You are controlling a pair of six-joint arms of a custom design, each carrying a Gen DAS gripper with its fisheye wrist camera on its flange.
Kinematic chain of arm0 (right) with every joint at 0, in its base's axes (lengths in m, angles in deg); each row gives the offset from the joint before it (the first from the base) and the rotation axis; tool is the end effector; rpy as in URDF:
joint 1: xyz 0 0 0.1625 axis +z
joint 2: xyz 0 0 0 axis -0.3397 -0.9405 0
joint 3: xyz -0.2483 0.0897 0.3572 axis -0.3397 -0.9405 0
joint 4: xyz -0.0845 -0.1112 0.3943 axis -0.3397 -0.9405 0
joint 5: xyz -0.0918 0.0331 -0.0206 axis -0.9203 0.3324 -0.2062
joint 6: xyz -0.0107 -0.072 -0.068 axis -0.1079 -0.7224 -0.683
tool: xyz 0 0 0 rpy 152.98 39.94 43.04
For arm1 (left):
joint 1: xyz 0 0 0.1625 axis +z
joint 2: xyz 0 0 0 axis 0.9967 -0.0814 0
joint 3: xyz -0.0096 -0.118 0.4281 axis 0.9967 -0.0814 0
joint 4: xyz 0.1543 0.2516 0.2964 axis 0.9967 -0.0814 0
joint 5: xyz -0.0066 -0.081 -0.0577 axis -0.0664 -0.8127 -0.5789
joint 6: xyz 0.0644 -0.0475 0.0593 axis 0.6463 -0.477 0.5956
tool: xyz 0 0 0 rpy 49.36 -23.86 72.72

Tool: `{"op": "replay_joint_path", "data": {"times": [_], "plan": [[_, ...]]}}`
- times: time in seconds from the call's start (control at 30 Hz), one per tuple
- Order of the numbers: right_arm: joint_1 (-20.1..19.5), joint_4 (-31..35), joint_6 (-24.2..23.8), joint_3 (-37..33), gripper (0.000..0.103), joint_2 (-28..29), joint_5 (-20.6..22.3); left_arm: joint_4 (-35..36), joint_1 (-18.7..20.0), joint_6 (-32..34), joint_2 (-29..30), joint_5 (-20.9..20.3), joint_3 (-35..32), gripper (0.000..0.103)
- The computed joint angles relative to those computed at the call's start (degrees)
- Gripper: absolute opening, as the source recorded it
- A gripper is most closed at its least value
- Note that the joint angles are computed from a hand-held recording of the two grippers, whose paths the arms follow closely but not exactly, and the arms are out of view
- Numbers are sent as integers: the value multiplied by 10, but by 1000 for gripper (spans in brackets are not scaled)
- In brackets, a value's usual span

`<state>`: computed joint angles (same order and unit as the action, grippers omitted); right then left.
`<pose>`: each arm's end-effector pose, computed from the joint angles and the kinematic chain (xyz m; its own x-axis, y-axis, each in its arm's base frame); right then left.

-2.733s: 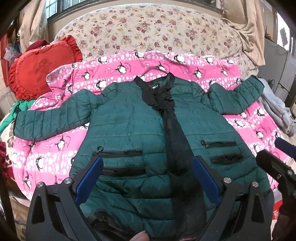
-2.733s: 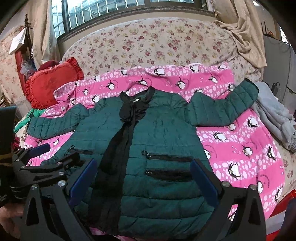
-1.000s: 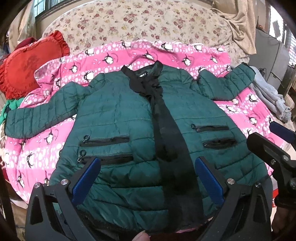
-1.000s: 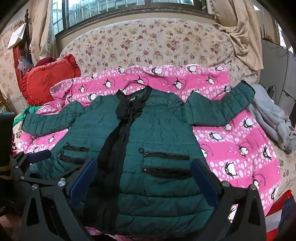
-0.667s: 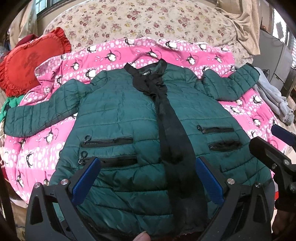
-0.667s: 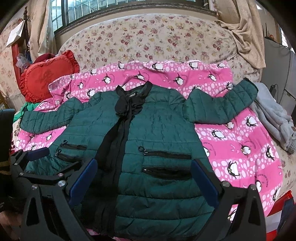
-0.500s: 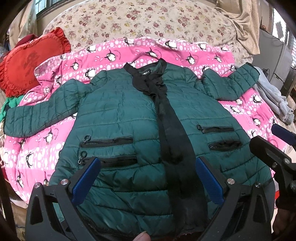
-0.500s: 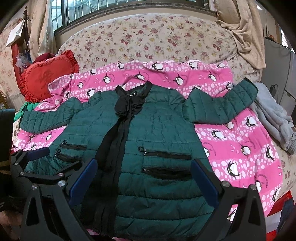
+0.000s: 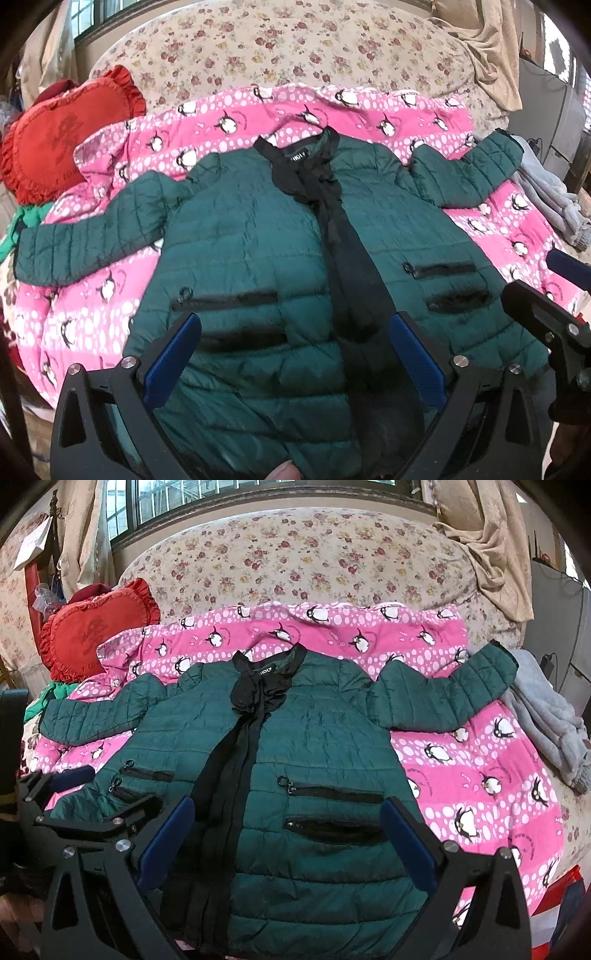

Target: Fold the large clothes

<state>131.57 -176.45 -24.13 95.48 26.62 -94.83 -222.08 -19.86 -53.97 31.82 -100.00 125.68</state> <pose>0.3593 -0.7455 0.1378 -0.7225 0.0836 0.6863 -0.4333 0.7187 -0.5438 -0.1601 -0.8161 0.2699 -0.6721 0.3350 -0.6604 0.6328 0.7230 -0.2773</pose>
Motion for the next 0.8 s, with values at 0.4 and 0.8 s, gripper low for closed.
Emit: {"op": "replay_joint_path", "data": {"times": [0.4,0.8], "plan": [[-19,17,-49,-94,102,46,9,23,16,23,75,17,-140,103],[-58,100,-84,-261,102,122,-8,151,42,9,201,29,-398,103]]}}
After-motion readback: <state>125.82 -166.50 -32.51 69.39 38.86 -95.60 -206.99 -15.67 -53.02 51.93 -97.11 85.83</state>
